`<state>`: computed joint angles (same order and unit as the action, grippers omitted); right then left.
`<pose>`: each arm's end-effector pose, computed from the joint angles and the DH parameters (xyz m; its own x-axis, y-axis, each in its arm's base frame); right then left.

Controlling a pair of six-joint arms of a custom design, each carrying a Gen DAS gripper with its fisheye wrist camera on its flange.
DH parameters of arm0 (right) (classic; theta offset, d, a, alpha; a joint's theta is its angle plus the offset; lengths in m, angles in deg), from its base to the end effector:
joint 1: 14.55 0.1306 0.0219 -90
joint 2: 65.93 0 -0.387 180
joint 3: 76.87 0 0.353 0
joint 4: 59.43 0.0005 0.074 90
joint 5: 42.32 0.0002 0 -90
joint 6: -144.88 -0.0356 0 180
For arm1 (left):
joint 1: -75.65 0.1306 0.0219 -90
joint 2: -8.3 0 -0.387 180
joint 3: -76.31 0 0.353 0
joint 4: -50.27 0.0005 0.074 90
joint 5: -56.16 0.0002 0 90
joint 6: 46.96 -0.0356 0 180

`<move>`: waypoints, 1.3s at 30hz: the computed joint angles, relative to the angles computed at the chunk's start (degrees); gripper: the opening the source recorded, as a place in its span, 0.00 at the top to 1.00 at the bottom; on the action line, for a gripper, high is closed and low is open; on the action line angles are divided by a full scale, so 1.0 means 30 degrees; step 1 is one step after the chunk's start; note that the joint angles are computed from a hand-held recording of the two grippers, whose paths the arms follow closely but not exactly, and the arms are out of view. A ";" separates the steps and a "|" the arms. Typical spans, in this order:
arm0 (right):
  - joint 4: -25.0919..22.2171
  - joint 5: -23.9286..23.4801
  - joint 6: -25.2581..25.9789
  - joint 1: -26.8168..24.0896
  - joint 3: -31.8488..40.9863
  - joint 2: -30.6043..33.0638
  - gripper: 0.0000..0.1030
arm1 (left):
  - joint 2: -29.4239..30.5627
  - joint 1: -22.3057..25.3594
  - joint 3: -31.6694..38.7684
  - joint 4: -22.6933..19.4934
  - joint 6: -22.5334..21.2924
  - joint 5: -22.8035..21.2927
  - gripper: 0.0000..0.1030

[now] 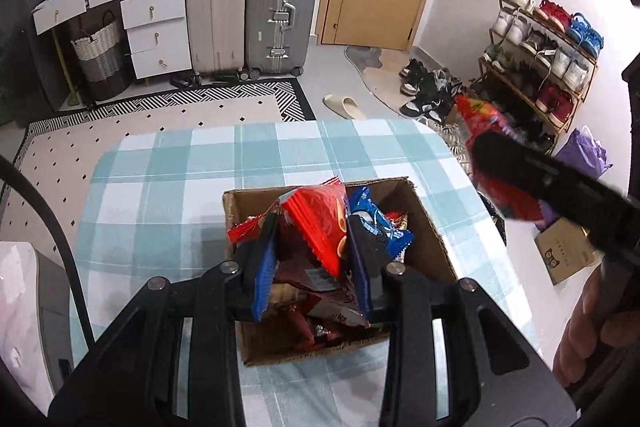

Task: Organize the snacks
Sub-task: 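Open both grippers to drop the packs into the box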

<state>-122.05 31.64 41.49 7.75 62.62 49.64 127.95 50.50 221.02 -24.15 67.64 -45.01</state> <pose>0.5478 0.2348 0.5550 -0.6934 -0.0438 -0.7192 -0.4149 0.8404 0.3488 0.5494 -0.2509 0.5337 -0.7506 -0.0988 -0.6534 -0.0107 0.9904 -0.1375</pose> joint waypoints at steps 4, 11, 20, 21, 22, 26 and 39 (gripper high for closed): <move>-0.0238 0.0123 0.0655 0.0054 0.0067 0.0613 0.45 | 0.0797 0.0089 0.0452 -0.0131 -0.0067 0.0623 0.71; -0.0270 0.0253 0.1102 0.0008 -0.0056 0.1218 0.45 | 0.1631 0.0038 0.1216 -0.0248 -0.0631 0.0485 0.71; -0.1002 0.0246 0.1229 -0.0013 0.0249 0.1833 0.42 | 0.0843 0.0272 -0.0063 0.0181 -0.0571 0.0118 0.71; -0.1205 0.0453 0.1412 0.0021 0.0333 0.1897 0.40 | 0.0827 0.0269 -0.0009 0.0038 -0.0590 -0.0030 0.71; -0.1119 0.0823 0.1562 0.0085 0.0156 0.1774 0.39 | 0.0713 0.0275 -0.0105 0.0042 -0.0585 -0.0137 0.71; -0.0385 0.1397 0.2074 0.0218 -0.0728 0.1082 0.32 | 0.0176 0.0253 -0.0555 0.0080 -0.0336 -0.0571 0.67; 0.0768 0.1333 0.2067 0.0215 -0.4379 -0.3459 0.16 | -0.5441 -0.1101 -0.6188 0.2410 0.0949 -0.2977 0.26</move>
